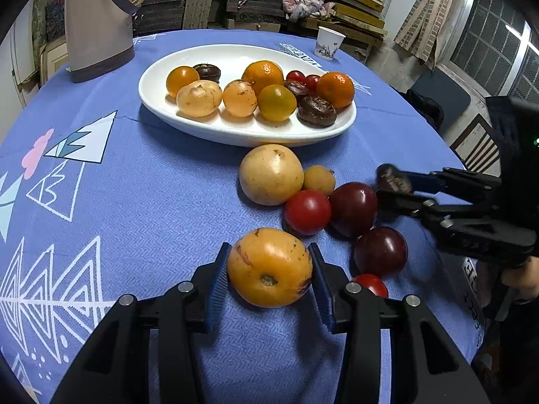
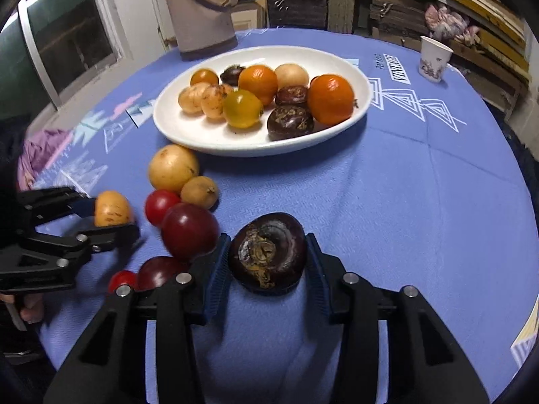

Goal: Organize fruits
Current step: 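Grasp a yellow spotted fruit with the left tool while the right tool grasps a dark brown fruit, then lower both held fruits onto the white plate and release them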

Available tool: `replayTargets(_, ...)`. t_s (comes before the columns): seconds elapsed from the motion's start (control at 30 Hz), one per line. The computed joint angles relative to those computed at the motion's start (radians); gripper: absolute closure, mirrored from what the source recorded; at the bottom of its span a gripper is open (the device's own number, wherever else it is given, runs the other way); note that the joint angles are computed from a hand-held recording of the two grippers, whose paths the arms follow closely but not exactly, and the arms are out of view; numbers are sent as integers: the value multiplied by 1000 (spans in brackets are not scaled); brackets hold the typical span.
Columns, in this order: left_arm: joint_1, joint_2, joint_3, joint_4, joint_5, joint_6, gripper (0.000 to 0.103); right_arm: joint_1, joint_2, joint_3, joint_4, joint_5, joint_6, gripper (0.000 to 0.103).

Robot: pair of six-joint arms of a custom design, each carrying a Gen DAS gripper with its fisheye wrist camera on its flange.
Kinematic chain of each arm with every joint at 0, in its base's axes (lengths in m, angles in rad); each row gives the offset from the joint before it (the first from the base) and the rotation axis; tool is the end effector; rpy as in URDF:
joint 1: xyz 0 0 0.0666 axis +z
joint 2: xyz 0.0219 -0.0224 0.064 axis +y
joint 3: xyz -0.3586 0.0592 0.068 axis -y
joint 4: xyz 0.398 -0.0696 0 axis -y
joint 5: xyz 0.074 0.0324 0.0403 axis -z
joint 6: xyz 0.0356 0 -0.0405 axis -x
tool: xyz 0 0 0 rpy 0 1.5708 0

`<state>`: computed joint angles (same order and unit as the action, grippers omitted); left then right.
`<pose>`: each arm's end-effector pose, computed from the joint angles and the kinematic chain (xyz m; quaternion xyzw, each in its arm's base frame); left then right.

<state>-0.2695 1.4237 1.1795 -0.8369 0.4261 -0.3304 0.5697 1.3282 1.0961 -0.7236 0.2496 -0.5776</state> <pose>0.4516 -0.1404 0.3051 0.3291 0.8908 -0.1978 0.2431 0.3852 0.2358 0.3148 0.0414 0.9455 0.0634 0.3167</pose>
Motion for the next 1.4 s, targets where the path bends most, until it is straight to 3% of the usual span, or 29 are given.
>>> replayTargets(0.37, 4, -35, 16, -3, 10, -16, 58, 13, -57, -2, 1, 31, 2, 59)
replayTargets(0.6, 2, -5, 112, 15, -5, 5, 58, -11, -45, 54, 16, 43, 47, 59)
replayTargets(0.83, -27, 158, 313, 3, -40, 81, 58, -72, 67, 185, 43, -12, 108, 59)
replayTargets(1.07, -65, 348, 547, -57, -78, 139, 58, -122, 220, 297, 51, -76, 122, 59)
replayTargets(1.3, -80, 445, 644, -95, -113, 162, 57, -152, 284, 348, 64, -80, 140, 59)
replayTargets(1.33, -79, 441, 635, -77, -120, 172, 52, -151, 286, 350, 64, -71, 147, 55)
replayTargets(1.37, -79, 436, 628, -67, -123, 175, 40, -150, 287, 353, 67, -58, 160, 50)
replayTargets(1.4, -78, 423, 615, -50, -128, 177, 35, -140, 277, 345, 78, -3, 164, 36)
